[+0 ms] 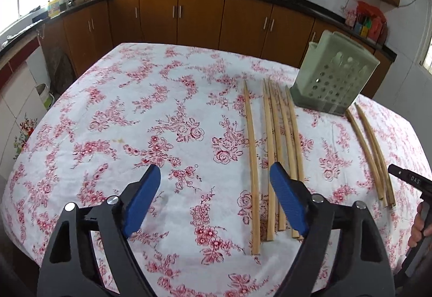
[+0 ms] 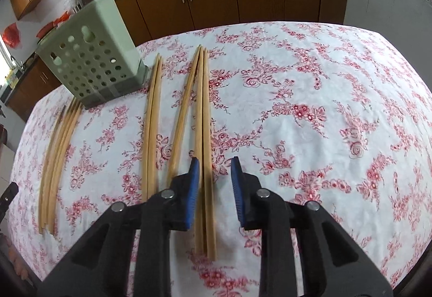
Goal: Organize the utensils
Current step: 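Lower the left tool and close it on a bamboo chopstick while the right tool grasps another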
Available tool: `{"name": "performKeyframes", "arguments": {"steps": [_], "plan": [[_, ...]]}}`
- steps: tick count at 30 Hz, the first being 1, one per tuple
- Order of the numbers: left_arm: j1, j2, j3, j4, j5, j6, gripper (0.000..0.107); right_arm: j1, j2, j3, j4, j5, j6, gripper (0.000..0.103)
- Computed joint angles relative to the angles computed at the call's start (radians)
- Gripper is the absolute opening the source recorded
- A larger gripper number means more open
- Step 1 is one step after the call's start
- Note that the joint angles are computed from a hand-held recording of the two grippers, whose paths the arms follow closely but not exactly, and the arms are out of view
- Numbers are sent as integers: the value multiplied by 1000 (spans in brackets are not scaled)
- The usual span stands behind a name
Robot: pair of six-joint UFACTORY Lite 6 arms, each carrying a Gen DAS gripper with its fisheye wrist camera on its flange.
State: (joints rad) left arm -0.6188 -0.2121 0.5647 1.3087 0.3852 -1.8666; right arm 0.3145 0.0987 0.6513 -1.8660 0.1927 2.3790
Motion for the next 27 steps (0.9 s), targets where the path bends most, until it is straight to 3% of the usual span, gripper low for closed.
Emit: {"name": "performKeyframes", "arguments": {"steps": [7, 9, 10, 16, 19, 21, 25, 27], "plan": [[56, 94, 54, 32, -86, 20, 68, -7, 37, 12, -21, 25, -19, 19], [67, 122, 72, 34, -110, 30, 62, 16, 56, 25, 66, 75, -121, 8], [74, 135, 79, 34, -126, 36, 57, 19, 60, 27, 88, 96, -142, 8], [118, 204, 120, -120, -222, 241, 33, -74, 30, 1, 68, 83, -85, 7], [138, 216, 125, -194, -281, 337, 32, -59, 16, -14, 100, 106, -132, 8], [139, 223, 127, -181, -290, 337, 32, -40, -2, -33, 100, 120, -126, 8], [111, 267, 155, -188, -258, 361, 12, -37, -13, -43, 98, 116, -128, 8], [94, 295, 182, -142, -220, 326, 8, -34, -3, -35, 80, 116, -117, 8]]}}
